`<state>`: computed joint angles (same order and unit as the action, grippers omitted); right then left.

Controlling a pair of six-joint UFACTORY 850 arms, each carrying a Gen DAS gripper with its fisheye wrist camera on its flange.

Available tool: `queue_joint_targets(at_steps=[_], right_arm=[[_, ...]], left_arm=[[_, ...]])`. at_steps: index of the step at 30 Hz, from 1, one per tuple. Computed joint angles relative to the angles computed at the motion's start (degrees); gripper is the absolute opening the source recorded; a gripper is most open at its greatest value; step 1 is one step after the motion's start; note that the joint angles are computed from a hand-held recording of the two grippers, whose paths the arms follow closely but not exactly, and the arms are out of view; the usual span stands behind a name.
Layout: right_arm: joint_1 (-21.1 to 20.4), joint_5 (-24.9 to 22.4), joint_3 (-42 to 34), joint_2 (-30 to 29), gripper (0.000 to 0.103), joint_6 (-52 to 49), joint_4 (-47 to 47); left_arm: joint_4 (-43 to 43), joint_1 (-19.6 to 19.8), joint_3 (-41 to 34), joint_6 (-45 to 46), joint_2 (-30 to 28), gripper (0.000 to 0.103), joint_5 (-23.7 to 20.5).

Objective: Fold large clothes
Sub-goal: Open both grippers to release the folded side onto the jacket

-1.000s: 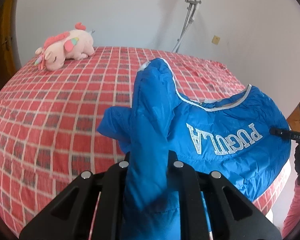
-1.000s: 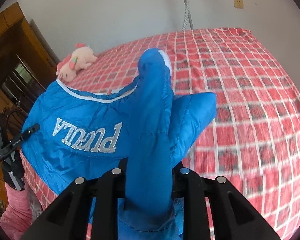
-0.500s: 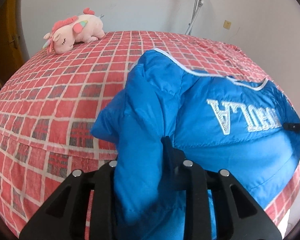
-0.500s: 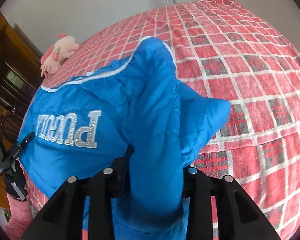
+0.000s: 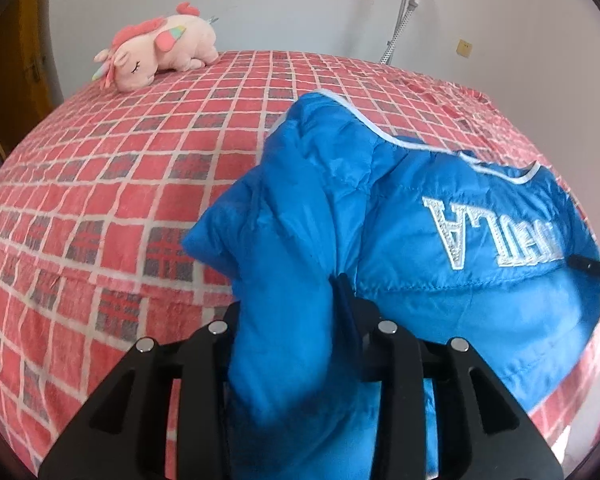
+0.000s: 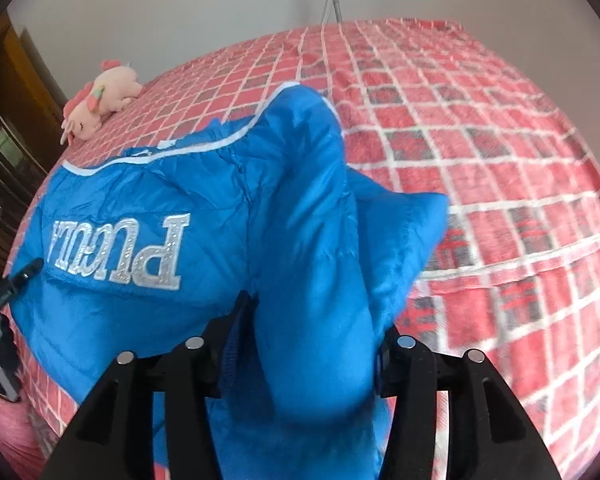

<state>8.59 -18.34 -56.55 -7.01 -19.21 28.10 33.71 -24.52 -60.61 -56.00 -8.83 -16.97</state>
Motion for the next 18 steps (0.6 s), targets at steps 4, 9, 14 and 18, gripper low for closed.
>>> queue_joint_targets(at_steps=[4,9,14,18], right_arm=[[0.6,2.6,3.5,5.5,0.05,11.2,-12.5],[1.8,4.5,7.2,11.4,0.05,19.3,-23.4],[3.1,4.5,7.5,11.9,0.045,14.0,-18.1],[4.4,4.1,6.6,10.4,0.04,11.0,-15.2]], left_arm=[[0.9,-0.7,1.5,-1.4,2.8,0.038,-1.8],[19.4,-3.3,4.9,-19.2,8.4,0.043,-6.8],[24.0,-6.7,3.9,-23.1,8.6,0.043,-9.2],[25.0,-9.2,2.0,-23.7,6.4,0.048,-8.7]])
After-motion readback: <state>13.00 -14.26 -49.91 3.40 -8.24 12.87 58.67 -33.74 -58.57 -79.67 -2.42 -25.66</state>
